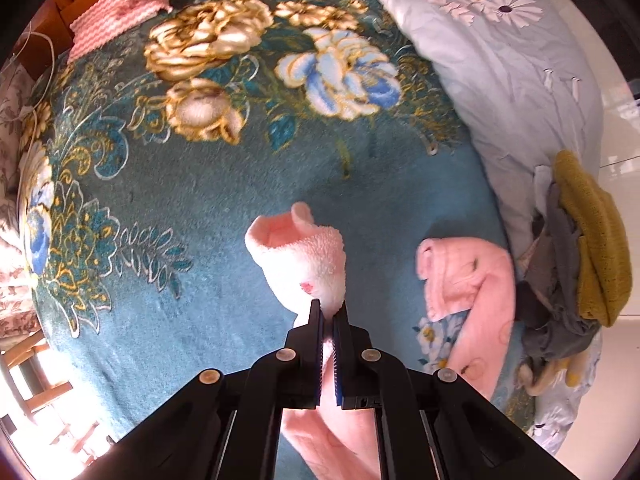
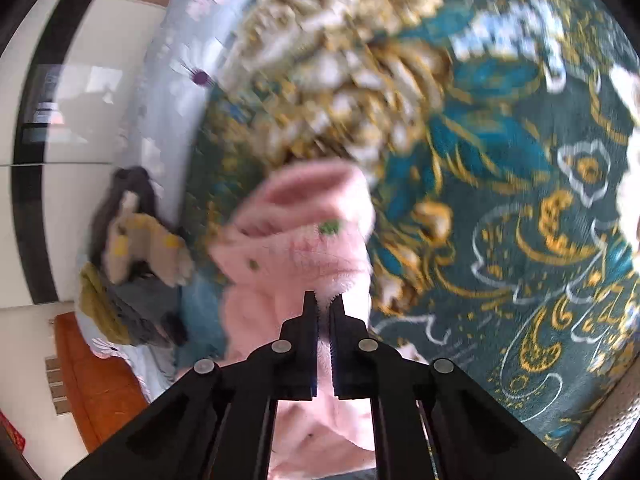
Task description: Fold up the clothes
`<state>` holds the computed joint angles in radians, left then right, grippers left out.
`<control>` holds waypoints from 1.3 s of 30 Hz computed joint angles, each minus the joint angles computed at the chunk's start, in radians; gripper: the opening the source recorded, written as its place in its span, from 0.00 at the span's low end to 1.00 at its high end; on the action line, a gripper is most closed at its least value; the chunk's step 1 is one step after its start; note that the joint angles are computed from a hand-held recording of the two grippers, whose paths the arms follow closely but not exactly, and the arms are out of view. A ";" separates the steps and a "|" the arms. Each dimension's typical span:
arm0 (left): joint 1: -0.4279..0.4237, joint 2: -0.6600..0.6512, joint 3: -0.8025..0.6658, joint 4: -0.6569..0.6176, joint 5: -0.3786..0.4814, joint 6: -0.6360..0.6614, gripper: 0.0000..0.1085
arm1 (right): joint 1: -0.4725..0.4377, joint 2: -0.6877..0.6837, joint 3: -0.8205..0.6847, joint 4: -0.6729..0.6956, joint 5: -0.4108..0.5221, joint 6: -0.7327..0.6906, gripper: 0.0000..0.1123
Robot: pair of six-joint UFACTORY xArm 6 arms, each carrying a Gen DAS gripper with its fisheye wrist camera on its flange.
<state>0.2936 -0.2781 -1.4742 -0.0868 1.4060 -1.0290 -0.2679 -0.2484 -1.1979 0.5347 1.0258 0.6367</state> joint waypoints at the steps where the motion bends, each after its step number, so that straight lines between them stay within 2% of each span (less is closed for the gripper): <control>1: 0.004 0.007 -0.022 -0.001 -0.005 0.010 0.04 | -0.014 0.001 -0.034 -0.008 0.002 -0.008 0.04; 5: 0.039 -0.029 -0.050 -0.018 -0.050 0.052 0.04 | -0.063 -0.003 -0.165 -0.030 0.011 -0.056 0.04; 9: 0.072 -0.138 0.033 0.011 -0.009 0.118 0.04 | -0.113 -0.069 -0.206 -0.070 0.026 -0.101 0.03; 11: 0.093 -0.203 0.122 0.025 0.050 0.121 0.04 | -0.141 -0.135 -0.170 -0.133 0.085 -0.113 0.03; 15: 0.120 -0.331 0.314 0.044 0.135 0.060 0.04 | -0.181 -0.247 -0.001 -0.276 0.287 -0.072 0.03; 18: 0.116 -0.382 0.397 0.066 0.185 0.067 0.04 | -0.209 -0.325 0.144 -0.320 0.355 -0.015 0.03; 20: 0.110 -0.404 0.429 0.067 0.201 0.070 0.04 | -0.215 -0.347 0.190 -0.339 0.392 0.005 0.03; 27: 0.157 -0.454 0.466 0.020 0.196 0.107 0.04 | -0.184 -0.334 0.170 -0.401 0.488 0.006 0.04; 30: 0.215 -0.479 0.480 -0.023 0.209 0.140 0.08 | -0.173 -0.320 0.133 -0.430 0.515 0.026 0.04; 31: 0.234 -0.491 0.484 -0.035 0.219 0.152 0.08 | -0.159 -0.319 0.126 -0.452 0.522 0.041 0.08; 34: 0.290 -0.527 0.486 -0.050 0.261 0.184 0.09 | -0.122 -0.297 0.089 -0.513 0.553 0.086 0.10; 39: 0.457 -0.610 0.506 -0.130 0.326 0.280 0.15 | -0.023 -0.218 -0.027 -0.561 0.609 0.154 0.11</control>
